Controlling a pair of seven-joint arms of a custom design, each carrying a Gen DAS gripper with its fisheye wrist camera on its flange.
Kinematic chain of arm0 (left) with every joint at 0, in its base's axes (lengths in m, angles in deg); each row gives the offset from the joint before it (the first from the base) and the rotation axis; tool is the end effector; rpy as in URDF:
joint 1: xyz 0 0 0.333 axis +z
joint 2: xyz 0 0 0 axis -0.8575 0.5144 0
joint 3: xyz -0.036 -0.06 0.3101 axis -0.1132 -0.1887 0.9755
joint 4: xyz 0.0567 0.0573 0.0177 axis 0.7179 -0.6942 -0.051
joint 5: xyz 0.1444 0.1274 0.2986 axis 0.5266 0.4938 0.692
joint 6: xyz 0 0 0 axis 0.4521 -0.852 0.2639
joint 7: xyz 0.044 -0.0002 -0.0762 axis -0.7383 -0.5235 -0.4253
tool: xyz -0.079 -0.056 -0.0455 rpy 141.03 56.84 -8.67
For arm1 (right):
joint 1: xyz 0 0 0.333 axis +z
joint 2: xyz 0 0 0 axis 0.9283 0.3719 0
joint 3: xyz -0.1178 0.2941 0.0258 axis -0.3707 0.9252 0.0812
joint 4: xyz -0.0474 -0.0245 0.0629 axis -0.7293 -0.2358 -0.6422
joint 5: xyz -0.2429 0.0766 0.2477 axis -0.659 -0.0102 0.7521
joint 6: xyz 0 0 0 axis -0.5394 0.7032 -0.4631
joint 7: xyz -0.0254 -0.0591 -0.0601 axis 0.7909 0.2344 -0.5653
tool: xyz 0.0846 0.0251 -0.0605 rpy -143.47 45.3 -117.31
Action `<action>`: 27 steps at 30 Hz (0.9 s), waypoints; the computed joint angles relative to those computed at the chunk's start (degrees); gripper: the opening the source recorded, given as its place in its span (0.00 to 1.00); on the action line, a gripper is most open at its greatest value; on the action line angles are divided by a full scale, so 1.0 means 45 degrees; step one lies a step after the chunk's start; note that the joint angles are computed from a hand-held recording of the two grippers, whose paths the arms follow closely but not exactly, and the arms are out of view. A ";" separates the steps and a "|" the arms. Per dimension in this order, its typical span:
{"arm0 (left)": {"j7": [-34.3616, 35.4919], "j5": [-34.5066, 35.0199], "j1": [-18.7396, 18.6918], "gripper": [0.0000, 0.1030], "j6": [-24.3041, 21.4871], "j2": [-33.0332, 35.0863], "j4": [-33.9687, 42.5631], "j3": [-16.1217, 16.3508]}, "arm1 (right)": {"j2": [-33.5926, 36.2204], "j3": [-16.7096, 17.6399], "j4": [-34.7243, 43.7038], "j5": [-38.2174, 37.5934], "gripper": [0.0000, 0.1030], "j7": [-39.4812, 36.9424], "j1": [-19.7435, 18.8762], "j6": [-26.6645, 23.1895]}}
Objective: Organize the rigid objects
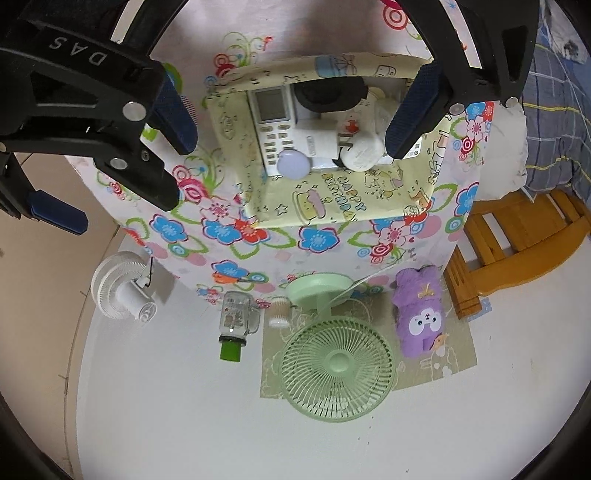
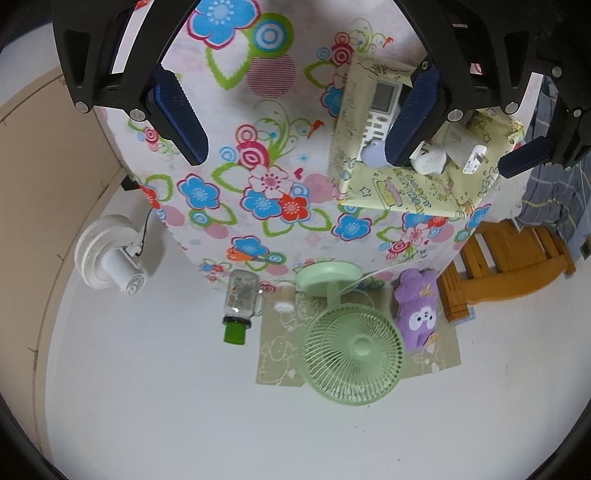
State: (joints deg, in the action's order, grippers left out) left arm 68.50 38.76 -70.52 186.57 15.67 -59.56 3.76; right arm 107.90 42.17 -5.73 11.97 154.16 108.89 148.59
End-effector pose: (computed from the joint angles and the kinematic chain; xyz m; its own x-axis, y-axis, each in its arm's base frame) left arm 0.5316 -0.2184 0.5266 -0.2881 -0.9575 0.0128 -0.6647 0.1904 -0.7225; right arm 0.5173 0.4472 0.5662 -0.0616 -0.9980 -0.0101 -0.6472 0.0476 -0.7609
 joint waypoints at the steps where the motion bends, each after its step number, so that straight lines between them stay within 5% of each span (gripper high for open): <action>1: -0.0145 0.0122 -0.0034 1.00 0.0053 -0.0062 -0.0031 0.0001 | -0.0179 -0.0031 -0.0202 -0.0083 0.96 0.0117 0.0022 0.0004; 10: -0.0290 -0.0116 -0.0028 1.00 0.0327 -0.0513 -0.0314 -0.0271 | -0.1620 0.0280 -0.1873 -0.1140 0.97 0.1274 -0.0234 0.0023; 17: -0.2246 0.1983 0.0187 1.00 0.0655 -0.0973 -0.0640 -0.0505 | -0.2726 0.0751 -0.3244 -0.1898 0.97 0.2324 -0.0689 -0.0037; 27: -0.2420 0.1910 0.0378 1.00 0.0857 -0.1400 -0.1016 -0.1001 | -0.4498 0.1590 -0.5191 -0.2942 1.00 0.3981 -0.1397 -0.0402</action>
